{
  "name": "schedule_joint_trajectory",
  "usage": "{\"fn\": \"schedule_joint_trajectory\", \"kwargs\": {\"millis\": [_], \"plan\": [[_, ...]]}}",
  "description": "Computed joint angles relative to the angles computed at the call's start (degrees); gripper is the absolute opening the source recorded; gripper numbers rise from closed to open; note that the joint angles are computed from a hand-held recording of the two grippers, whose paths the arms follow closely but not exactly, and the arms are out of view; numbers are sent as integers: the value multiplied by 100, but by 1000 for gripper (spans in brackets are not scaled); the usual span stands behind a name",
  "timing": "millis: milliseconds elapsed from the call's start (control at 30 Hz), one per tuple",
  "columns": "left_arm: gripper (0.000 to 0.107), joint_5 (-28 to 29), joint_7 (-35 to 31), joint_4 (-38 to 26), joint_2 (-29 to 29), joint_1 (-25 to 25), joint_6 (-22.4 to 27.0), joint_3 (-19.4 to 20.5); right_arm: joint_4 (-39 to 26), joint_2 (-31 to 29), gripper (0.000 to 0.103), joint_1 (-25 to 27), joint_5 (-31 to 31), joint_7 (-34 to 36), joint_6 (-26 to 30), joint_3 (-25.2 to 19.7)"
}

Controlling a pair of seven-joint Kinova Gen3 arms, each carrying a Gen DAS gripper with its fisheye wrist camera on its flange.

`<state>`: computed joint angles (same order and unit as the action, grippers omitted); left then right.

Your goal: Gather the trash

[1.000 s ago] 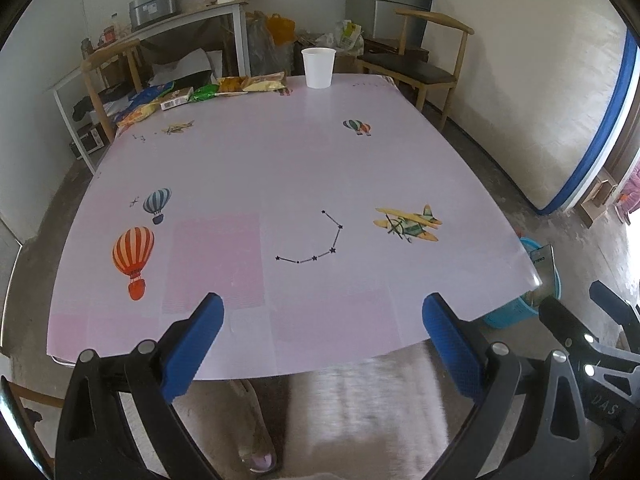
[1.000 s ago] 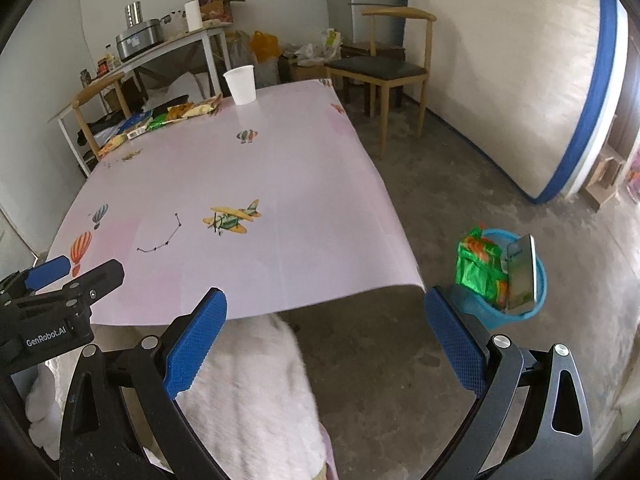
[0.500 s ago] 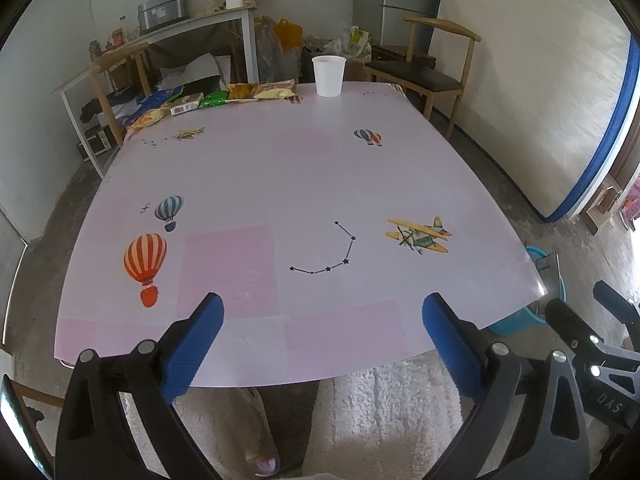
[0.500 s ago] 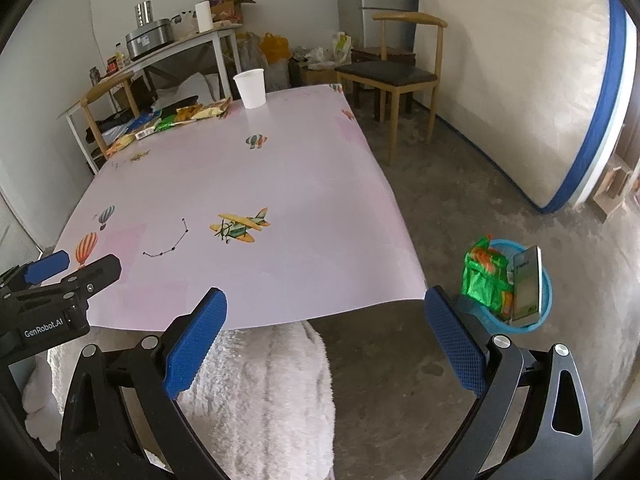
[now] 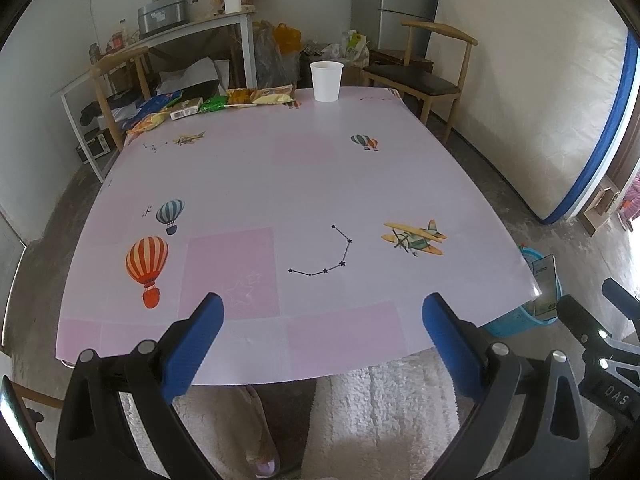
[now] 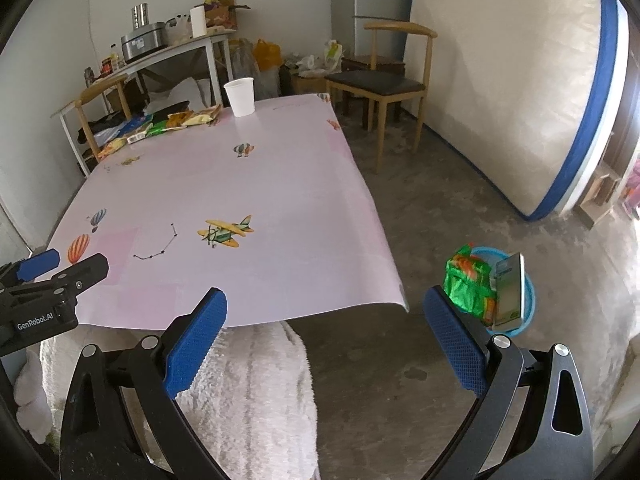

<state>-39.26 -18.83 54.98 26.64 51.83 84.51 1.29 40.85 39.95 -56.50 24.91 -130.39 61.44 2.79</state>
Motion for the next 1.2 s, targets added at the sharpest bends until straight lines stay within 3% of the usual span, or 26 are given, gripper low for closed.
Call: {"fn": "schedule_joint_trajectory", "kwargs": {"millis": [1200], "plan": [[97,-39,82,-2,-17,73,66,1,-8,-34,95,-45,65,9,33,13]]}}
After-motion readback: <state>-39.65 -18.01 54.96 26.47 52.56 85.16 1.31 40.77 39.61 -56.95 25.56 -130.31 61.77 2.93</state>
